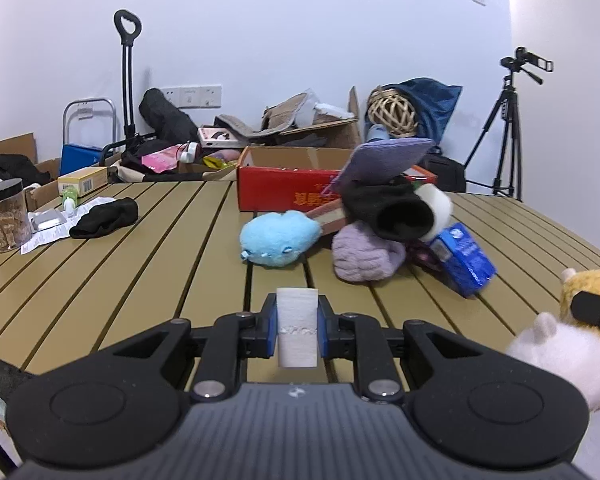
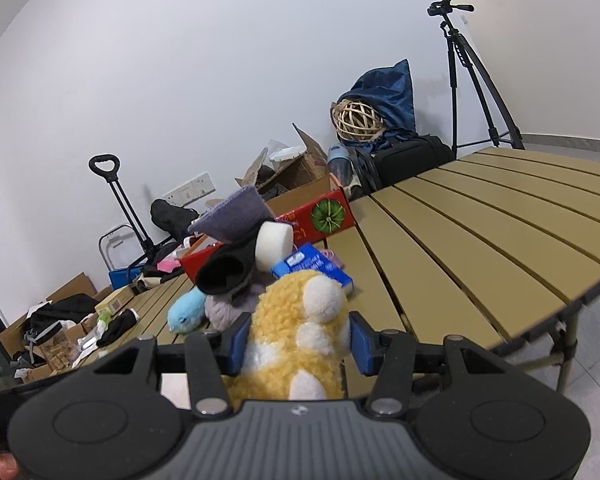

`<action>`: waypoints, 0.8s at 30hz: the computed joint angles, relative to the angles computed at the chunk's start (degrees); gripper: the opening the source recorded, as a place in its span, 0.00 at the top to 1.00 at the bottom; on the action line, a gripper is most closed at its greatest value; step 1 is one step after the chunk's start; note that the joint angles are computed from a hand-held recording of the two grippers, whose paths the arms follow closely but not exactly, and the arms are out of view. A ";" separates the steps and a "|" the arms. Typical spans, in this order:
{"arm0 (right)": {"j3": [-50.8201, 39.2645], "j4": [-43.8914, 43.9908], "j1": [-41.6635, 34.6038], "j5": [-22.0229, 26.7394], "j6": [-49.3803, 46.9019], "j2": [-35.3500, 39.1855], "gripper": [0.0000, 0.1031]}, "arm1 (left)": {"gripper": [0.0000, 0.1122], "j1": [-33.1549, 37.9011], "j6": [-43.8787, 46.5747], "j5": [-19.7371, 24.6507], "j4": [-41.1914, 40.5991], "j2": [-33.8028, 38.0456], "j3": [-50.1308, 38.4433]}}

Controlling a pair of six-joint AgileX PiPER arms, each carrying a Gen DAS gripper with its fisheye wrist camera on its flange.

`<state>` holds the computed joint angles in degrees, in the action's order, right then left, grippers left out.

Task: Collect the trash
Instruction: 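Carry the plush and white paper in both grippers down over the black bin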

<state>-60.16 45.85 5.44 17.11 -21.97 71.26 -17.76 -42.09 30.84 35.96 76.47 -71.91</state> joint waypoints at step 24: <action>16.16 -20.99 1.73 10.81 18.86 -18.56 0.52 | 0.83 -7.10 5.93 7.62 -6.09 -18.31 18.59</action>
